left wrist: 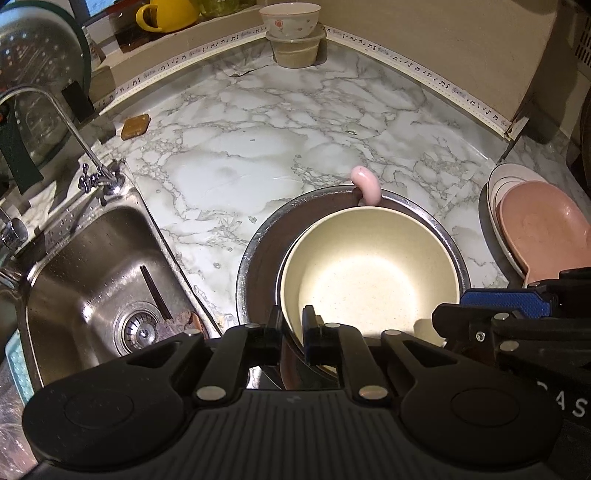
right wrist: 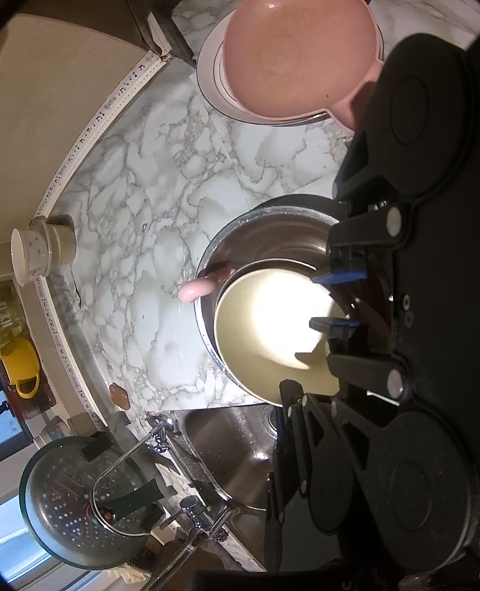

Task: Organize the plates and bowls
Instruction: 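Lower the cream bowl into the steel bowl with both grippers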

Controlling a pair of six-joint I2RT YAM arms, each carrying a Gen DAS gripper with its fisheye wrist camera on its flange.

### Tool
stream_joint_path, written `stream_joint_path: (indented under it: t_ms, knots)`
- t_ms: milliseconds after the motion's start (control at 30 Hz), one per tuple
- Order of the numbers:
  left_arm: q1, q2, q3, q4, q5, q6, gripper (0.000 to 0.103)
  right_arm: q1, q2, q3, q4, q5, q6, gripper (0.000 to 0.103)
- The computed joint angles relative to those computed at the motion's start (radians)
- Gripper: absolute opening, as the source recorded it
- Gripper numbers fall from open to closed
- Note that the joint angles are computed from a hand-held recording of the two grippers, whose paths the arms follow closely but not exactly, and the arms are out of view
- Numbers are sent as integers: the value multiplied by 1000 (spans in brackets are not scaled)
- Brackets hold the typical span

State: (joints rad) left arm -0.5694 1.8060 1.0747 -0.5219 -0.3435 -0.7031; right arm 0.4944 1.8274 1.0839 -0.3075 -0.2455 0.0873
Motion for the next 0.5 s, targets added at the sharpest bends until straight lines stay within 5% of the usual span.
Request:
stream_joint_path:
  t_ms: [233, 500]
  knots:
    - [45, -64, -82, 77, 92, -4, 16, -10, -32, -29, 18, -13, -23, 26]
    - [36, -144, -139, 116, 82, -3, 16, -41, -95, -78, 46, -49, -63, 31]
